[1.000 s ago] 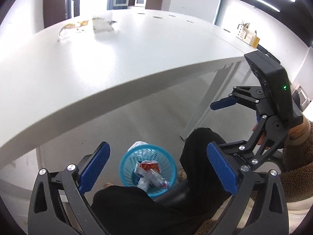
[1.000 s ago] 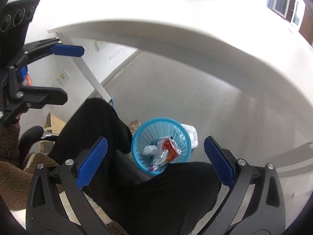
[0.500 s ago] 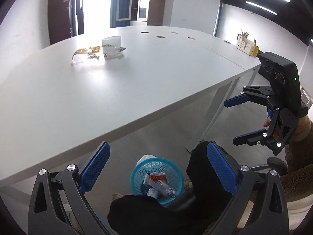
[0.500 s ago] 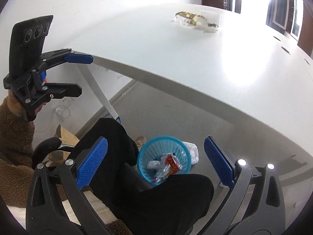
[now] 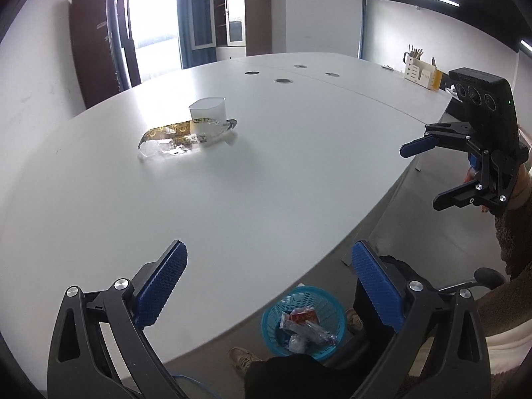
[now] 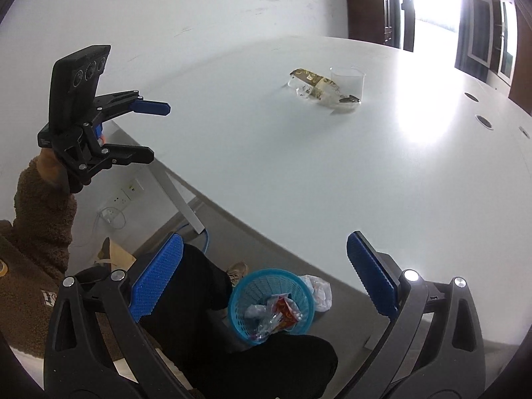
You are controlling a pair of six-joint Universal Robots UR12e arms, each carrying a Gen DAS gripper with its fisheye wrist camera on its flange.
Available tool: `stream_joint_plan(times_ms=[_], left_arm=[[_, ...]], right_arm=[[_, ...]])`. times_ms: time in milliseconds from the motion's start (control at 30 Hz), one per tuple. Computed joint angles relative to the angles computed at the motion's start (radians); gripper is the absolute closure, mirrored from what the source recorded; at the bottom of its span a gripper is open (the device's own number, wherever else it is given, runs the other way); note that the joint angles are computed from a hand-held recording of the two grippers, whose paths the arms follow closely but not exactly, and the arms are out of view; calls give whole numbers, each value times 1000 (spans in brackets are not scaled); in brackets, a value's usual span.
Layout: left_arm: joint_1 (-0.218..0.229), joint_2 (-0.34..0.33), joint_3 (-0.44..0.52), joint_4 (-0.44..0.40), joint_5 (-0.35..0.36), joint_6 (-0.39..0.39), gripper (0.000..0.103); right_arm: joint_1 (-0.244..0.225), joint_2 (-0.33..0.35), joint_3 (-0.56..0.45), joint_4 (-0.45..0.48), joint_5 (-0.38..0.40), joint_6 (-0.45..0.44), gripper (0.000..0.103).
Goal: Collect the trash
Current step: 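Raise both open tools back up toward the tub and gold wrapper, then grasp the gold snack wrapper with the left tool while the right tool grasps the white tub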
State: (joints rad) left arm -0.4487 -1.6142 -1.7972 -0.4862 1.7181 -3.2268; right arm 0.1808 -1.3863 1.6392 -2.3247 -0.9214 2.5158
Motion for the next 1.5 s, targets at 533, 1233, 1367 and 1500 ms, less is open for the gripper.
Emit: stream_joint_plan(times_ms=[533, 1233, 1367, 1500], left_arm=[[126, -151, 198, -86, -111, 276, 6], [222, -321, 424, -282, -223, 564, 6], [241, -342, 444, -342, -283, 550, 6], [262, -338, 436, -391, -375, 489, 37]], right_arm=[[51, 288, -401, 71, -52, 127, 9], [135, 649, -995, 344, -129, 154, 10], [127, 673, -1023, 351, -115, 203, 40], [121, 661, -996, 312, -128, 212, 41]])
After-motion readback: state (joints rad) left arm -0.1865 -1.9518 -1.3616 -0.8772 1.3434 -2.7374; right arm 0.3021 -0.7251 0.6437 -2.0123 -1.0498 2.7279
